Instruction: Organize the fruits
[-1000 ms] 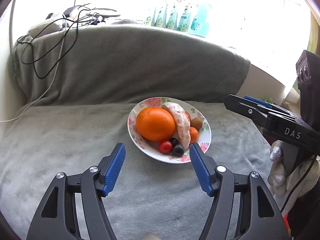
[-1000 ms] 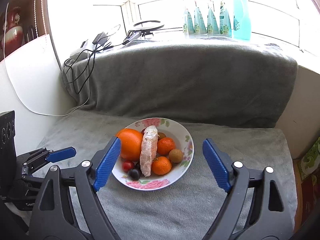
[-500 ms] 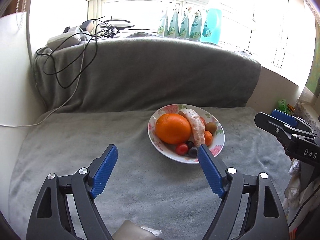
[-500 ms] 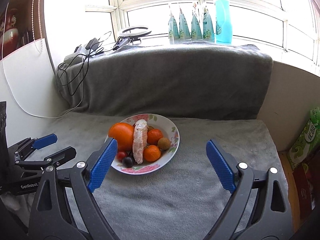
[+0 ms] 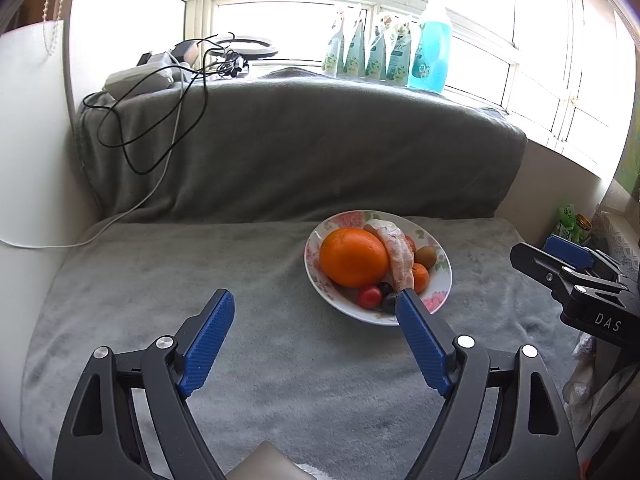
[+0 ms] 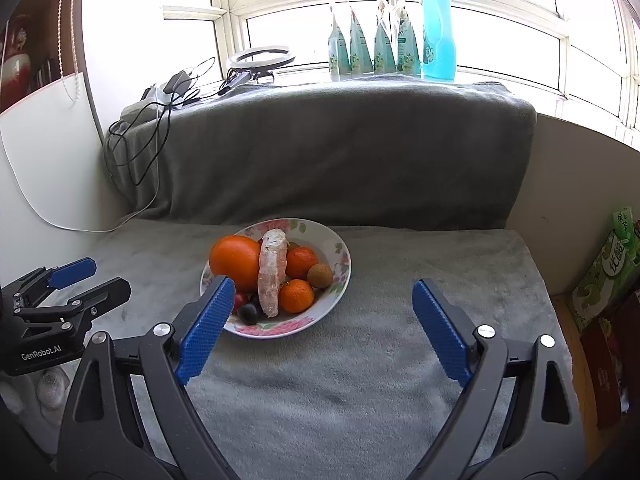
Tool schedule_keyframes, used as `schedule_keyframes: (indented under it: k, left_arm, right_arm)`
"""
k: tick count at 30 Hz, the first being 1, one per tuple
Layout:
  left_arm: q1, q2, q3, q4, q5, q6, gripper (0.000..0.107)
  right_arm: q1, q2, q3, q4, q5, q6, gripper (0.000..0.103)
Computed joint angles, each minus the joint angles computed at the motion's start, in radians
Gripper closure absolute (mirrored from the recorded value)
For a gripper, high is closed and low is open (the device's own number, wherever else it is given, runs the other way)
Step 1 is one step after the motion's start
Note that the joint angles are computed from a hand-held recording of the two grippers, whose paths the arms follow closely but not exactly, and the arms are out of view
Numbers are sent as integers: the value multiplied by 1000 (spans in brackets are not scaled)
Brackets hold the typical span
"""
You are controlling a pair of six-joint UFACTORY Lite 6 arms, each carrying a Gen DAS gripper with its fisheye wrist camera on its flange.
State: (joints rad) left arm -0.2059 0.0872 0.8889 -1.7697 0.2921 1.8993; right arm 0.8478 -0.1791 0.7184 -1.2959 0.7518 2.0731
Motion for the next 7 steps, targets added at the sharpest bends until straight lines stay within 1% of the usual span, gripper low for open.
schedule_keyframes:
  k: [3,7]
  left_arm:
    - [9,-9,-11,-21,14,25,24]
    - [22,-12,-13,1,31,13,24]
  right_arm:
    - [0,1,-3,6,-1,5,10]
    - [-5,2,-7,7,-3,11,10]
